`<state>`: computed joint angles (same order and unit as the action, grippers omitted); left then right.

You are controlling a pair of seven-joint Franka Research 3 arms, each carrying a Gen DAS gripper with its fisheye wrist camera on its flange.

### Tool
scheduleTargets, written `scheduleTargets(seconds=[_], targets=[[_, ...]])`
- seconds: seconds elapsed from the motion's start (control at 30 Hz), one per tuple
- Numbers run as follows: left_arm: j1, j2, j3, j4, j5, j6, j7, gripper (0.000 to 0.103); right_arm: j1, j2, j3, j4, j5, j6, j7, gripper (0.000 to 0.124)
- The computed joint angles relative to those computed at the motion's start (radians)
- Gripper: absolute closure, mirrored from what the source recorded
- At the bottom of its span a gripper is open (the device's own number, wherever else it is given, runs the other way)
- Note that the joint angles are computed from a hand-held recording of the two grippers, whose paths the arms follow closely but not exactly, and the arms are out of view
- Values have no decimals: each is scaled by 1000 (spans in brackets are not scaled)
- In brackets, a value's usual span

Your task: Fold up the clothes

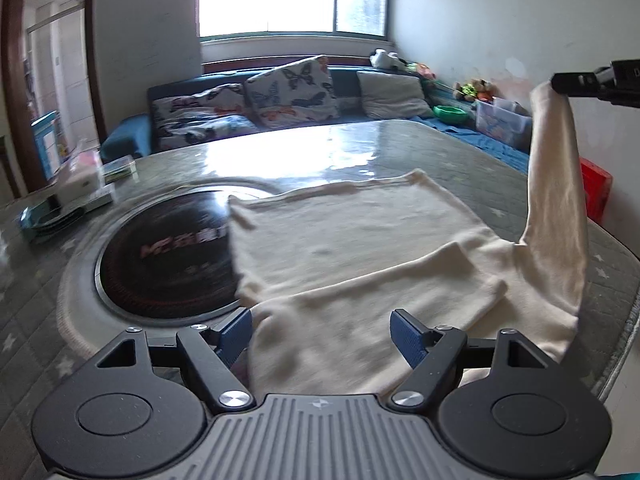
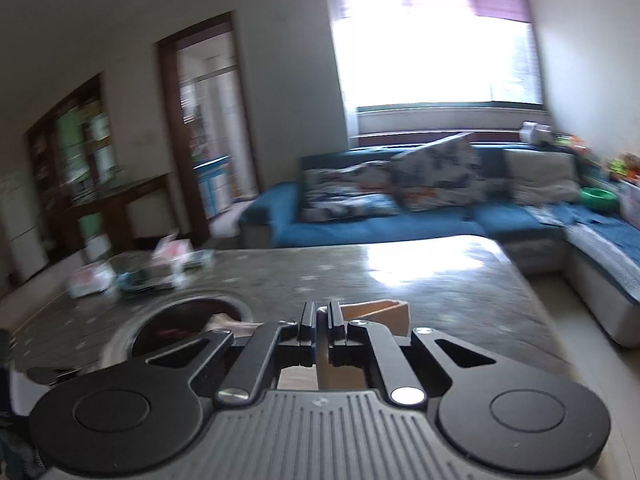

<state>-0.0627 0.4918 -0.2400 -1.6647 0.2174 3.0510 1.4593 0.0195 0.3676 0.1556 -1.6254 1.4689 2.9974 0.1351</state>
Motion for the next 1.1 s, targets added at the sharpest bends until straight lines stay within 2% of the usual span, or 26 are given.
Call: scheduleTargets(seconds=[0.3,0.4,0.47,0.6,0.7,0.93,1.03,1.1], targets=[[0,-76,70,-129,19,68,-105,24,59,52,29,22,-297,-156,143,120],[7,-90,77,-153,28,79,-133,24,78,68,25,24,-409,-224,218,120],[10,-95,79,-160,35,83,-146,24,84,77,22,28,-484,-308,264,119],[25,-102,61,-170,46,97,-150,24,76,78,38,25,-508,-348,263,112],[74,-98,-7,-171,41,113,-110,26,74,60,26,5,-518,-331,277,109],[171,-38,-176,-133,37,125,37,48,85,13,-53,-84,-683,-275,433,107],[229,6,-271,-101,25,103,113,53,76,-11,-73,-139,-745,-272,484,107],[248,32,-310,-76,10,71,164,53,68,-29,-86,-188,-780,-271,511,107]])
